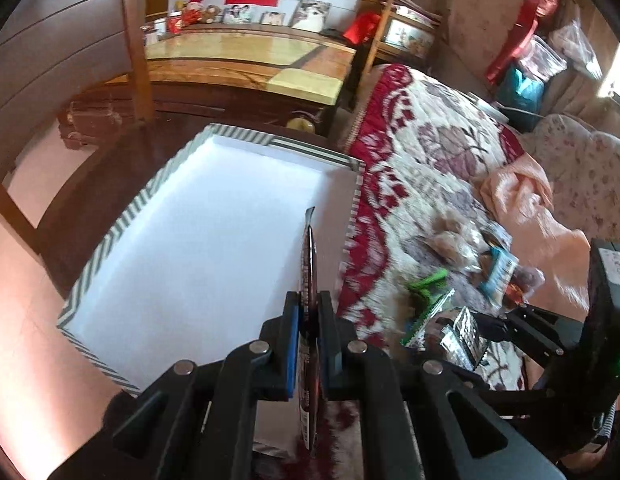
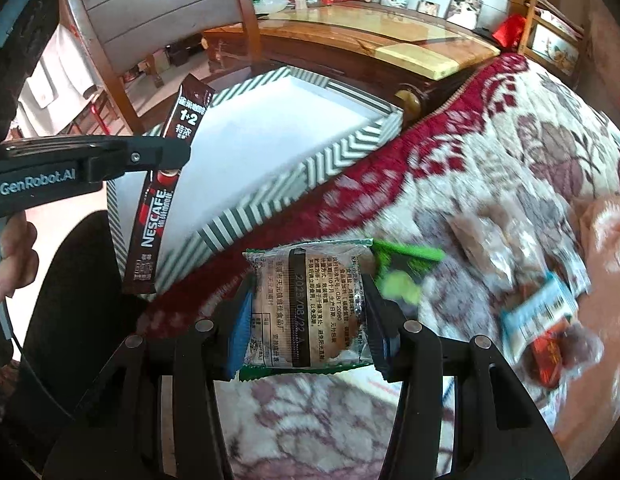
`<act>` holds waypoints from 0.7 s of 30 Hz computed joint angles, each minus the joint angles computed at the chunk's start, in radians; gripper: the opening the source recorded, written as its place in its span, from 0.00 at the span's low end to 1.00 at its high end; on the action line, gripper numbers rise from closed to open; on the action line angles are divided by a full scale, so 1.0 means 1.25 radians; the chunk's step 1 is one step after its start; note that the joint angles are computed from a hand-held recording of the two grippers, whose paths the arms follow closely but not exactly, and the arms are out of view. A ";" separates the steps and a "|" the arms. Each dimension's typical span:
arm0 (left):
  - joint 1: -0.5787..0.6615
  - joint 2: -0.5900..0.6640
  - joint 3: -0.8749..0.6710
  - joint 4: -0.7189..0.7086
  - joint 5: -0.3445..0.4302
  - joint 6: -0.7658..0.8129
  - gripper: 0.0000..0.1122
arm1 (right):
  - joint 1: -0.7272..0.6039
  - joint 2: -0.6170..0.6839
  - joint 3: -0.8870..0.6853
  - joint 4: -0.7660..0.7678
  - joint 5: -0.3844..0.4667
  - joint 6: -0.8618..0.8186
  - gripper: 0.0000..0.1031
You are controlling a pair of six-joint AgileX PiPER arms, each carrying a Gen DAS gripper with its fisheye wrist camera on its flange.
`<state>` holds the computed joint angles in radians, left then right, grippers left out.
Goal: Organize snacks
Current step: 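Place the coffee stick in the white tray with the left gripper while the right carries the cookie pack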
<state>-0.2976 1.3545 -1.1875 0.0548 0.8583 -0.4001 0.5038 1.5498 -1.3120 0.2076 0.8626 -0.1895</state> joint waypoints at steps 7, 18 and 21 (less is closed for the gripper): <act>0.121 0.009 0.002 -0.060 -0.006 0.085 0.09 | 0.058 0.102 -0.142 0.001 0.029 0.015 0.47; 0.253 0.042 0.022 -0.140 -0.022 0.171 0.10 | 0.135 0.306 -0.406 -0.002 0.119 0.022 0.47; 0.269 0.061 0.023 -0.143 -0.017 0.171 0.12 | 0.146 0.344 -0.444 -0.008 0.137 0.026 0.47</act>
